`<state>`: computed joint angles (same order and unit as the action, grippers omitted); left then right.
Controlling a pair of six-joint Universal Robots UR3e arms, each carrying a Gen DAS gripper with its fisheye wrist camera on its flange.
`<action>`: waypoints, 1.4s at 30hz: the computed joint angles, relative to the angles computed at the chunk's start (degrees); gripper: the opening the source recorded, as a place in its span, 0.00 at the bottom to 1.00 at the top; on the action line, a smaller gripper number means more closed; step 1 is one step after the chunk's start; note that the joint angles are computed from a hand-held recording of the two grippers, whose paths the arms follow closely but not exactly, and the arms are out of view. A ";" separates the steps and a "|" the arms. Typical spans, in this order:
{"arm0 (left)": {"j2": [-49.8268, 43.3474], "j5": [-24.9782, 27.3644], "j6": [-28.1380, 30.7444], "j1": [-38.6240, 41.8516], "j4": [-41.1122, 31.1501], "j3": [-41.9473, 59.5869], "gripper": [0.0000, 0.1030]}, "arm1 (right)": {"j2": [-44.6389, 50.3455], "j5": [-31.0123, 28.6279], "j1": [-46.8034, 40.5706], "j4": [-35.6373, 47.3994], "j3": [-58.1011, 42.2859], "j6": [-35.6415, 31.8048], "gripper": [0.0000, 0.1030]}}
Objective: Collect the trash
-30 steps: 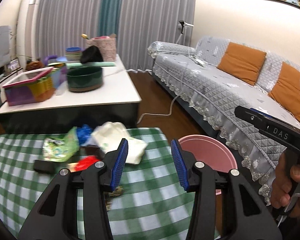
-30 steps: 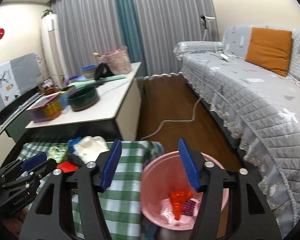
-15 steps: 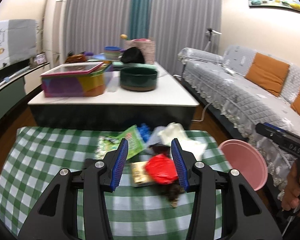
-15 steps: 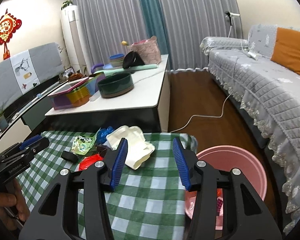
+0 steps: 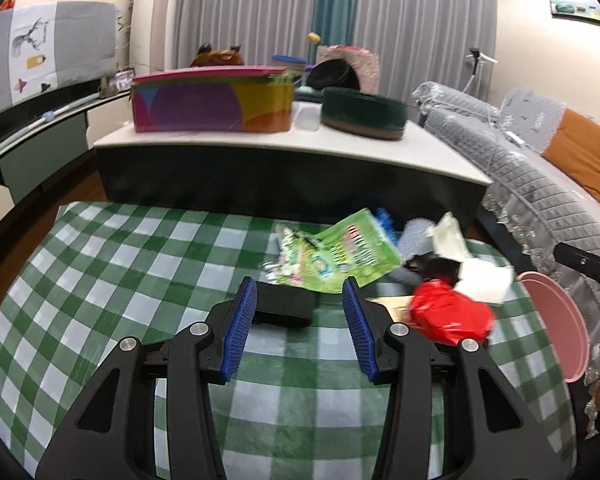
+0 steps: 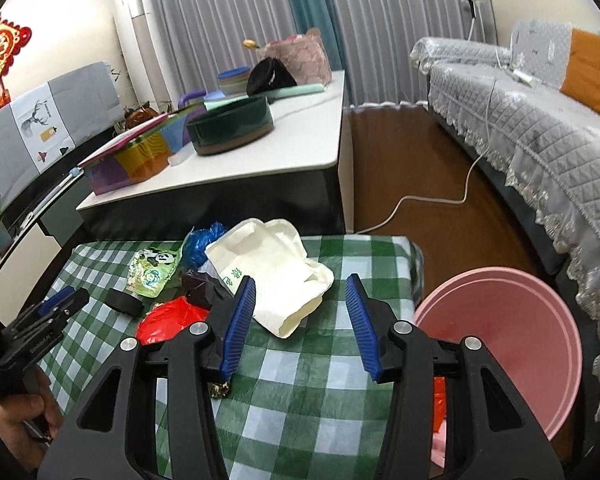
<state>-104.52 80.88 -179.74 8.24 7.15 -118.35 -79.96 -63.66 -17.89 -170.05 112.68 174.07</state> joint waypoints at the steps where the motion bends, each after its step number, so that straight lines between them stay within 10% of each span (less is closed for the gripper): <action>1: -1.09 0.14 -0.26 0.17 -0.03 0.69 0.44 | 1.15 -0.29 0.43 0.33 -0.94 0.24 0.47; 21: -11.53 -2.63 -4.45 3.17 -7.63 10.85 0.46 | 14.93 -2.70 6.07 9.56 -14.87 4.11 0.44; 27: -10.87 -2.69 -3.43 2.79 -8.43 10.51 0.22 | 14.50 -2.94 6.15 9.66 -14.46 2.55 0.16; 42: -6.51 -0.89 -2.52 1.53 -4.49 6.42 0.06 | 6.56 -2.06 4.39 3.94 -6.56 -1.70 0.02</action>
<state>-111.03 80.00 -182.26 9.77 2.65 -111.93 -73.40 -65.72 -13.49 -166.11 106.13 172.37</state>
